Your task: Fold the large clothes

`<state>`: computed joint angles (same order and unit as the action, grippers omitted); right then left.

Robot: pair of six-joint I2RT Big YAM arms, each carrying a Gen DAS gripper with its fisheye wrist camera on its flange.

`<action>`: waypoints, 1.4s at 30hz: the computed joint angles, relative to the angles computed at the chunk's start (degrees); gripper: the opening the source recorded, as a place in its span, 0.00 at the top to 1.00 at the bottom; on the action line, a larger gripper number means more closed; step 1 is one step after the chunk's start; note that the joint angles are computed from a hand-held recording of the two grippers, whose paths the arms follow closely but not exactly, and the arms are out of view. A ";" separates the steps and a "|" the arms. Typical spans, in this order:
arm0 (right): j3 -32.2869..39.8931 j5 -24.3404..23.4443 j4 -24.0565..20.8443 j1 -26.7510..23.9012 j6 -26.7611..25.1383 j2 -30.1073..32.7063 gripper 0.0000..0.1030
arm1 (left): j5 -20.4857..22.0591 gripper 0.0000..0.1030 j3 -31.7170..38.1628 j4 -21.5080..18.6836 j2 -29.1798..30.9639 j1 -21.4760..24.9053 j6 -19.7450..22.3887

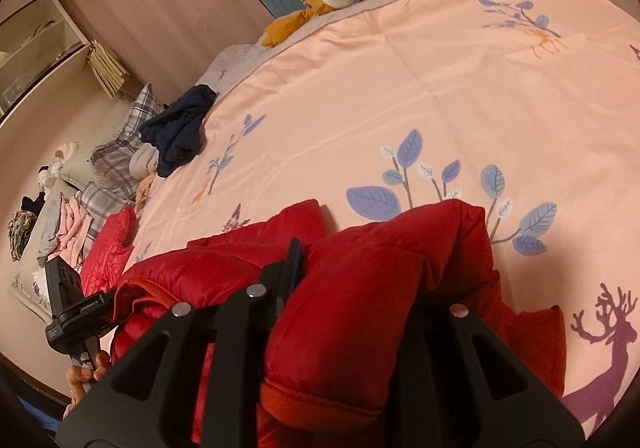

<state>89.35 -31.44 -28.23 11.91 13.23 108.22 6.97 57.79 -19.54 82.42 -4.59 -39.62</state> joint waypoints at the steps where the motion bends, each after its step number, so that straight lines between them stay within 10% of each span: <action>1: 0.34 0.30 -0.45 0.09 -0.25 0.28 0.83 | -0.08 0.80 0.19 -0.17 0.26 -0.04 0.16; 36: 2.29 -0.19 -3.06 0.43 1.32 2.53 0.78 | -3.10 0.80 2.18 -1.86 2.72 -1.11 1.76; 42: 1.49 -2.80 -2.01 0.00 4.43 2.03 0.69 | 2.39 0.79 -0.08 2.65 1.41 1.03 -2.38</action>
<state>90.84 -34.24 -30.24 11.91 17.66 110.25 9.35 57.72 -16.89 83.83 -3.56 -42.00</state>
